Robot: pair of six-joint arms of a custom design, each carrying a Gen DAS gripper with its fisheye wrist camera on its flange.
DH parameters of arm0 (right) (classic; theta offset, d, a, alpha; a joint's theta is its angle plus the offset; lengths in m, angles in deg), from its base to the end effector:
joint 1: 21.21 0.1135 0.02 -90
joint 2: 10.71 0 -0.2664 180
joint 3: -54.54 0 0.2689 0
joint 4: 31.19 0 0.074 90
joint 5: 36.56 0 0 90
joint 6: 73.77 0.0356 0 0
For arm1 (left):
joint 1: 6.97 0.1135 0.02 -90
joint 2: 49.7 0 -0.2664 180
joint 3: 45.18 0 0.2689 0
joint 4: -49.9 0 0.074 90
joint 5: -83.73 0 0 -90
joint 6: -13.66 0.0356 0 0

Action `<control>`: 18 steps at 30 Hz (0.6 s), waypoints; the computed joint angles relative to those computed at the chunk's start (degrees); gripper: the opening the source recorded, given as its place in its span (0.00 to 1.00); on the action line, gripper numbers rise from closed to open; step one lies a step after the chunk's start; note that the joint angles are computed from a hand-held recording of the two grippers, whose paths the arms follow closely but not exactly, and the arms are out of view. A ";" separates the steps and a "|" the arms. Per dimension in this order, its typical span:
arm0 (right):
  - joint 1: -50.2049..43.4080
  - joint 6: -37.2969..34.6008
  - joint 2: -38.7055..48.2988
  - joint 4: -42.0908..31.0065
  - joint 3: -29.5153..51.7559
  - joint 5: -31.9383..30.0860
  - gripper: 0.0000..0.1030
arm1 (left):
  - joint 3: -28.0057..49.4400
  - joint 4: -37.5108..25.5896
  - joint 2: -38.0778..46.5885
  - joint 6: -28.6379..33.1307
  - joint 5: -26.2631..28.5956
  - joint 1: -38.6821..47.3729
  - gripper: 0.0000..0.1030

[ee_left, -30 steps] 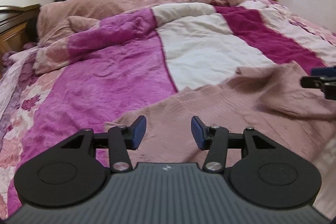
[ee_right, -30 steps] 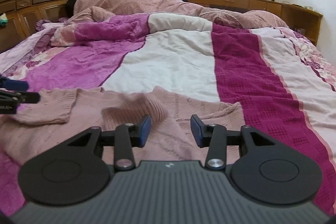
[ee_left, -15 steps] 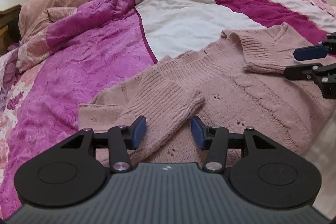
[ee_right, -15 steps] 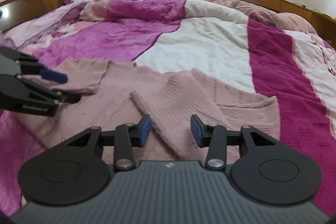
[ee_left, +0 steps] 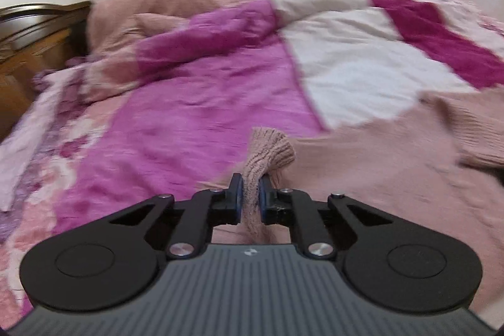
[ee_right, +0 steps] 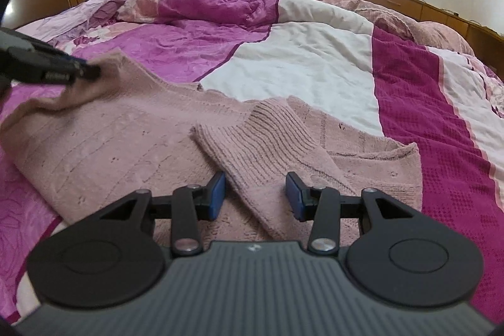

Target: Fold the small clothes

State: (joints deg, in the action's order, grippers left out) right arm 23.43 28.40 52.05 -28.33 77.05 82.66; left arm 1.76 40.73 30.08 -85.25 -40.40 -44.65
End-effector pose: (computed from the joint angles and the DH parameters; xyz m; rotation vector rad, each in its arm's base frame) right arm 0.1451 0.1189 0.1128 -0.3292 2.1038 0.0124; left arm 0.2303 -0.1526 0.1606 0.2492 2.1524 0.2274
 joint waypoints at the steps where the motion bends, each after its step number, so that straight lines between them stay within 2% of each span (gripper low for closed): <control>1: 0.07 0.08 0.41 0.30 0.02 0.11 0.43 | -0.22 1.13 0.38 1.03 -0.67 1.15 0.12; 3: -0.11 0.10 1.39 1.05 0.21 -0.03 0.43 | -0.72 3.82 1.85 3.43 -2.53 2.89 0.13; 5: -0.36 0.06 1.75 1.35 0.29 -0.27 0.43 | -0.45 2.98 2.57 4.45 -3.73 4.30 0.13; 10: -1.19 -0.89 3.12 2.49 0.58 -0.84 0.44 | -2.00 -1.80 -2.38 0.00 -0.96 5.55 0.14; 15: -1.23 -2.18 6.64 4.98 1.30 -0.27 0.44 | -4.18 -7.00 -9.46 -6.68 2.81 1.15 0.24; 17: -1.05 -2.05 6.57 5.39 1.14 0.03 0.30 | -4.05 -8.51 -9.64 -9.20 2.99 -1.50 0.28; 18: -1.02 -1.75 6.06 5.03 1.11 0.28 0.15 | -3.96 -8.54 -9.16 -9.96 3.11 -2.52 0.31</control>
